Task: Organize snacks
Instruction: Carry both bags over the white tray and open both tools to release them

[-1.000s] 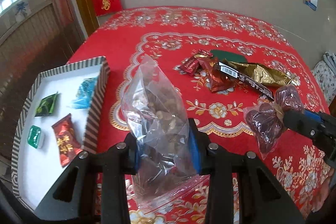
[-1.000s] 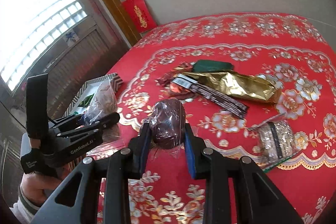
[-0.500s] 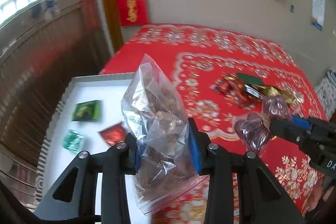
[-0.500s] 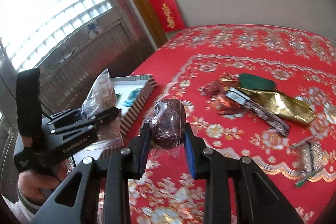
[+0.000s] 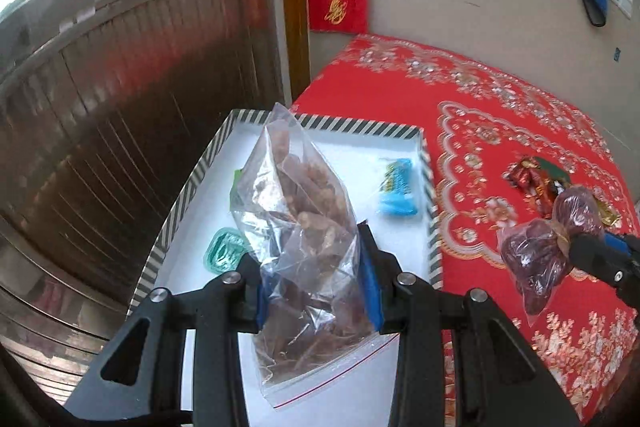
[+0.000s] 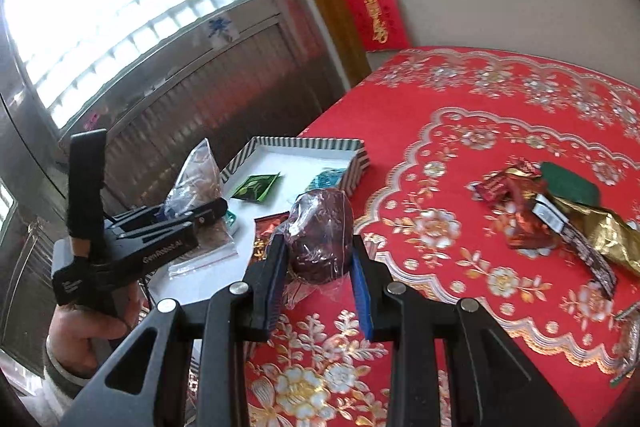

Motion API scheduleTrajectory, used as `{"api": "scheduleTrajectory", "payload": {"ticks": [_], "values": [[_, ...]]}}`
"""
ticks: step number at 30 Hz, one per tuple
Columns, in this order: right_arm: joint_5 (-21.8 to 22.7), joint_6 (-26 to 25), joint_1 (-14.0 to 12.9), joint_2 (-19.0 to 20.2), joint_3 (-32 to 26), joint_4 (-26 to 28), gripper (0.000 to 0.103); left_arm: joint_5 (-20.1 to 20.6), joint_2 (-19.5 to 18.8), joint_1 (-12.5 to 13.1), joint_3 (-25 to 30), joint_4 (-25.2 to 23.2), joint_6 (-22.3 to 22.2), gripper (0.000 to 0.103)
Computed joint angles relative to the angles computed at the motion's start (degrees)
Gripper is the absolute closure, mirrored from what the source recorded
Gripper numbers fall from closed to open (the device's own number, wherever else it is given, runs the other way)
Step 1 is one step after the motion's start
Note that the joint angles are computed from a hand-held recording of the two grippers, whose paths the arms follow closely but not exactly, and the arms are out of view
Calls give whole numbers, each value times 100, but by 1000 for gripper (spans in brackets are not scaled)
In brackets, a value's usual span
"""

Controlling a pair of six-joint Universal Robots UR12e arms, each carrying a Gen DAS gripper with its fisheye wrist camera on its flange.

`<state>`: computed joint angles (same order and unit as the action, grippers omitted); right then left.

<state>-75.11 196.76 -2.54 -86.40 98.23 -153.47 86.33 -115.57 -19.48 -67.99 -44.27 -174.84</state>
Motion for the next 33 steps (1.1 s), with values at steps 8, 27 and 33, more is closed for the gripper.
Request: {"api": "scheduleTrajectory", "payload": {"ticks": [8,27,33], "values": [[139,-87,100,292,-312,192,73,15,-55,73,14,-60,-91,65],[428,-149,216,875,-883,539,73,245,-286,113,293,-325,-81,64],[475,-208,234,1027,-1080,672,73,337,-376,133,423,-409,-84,64]]}}
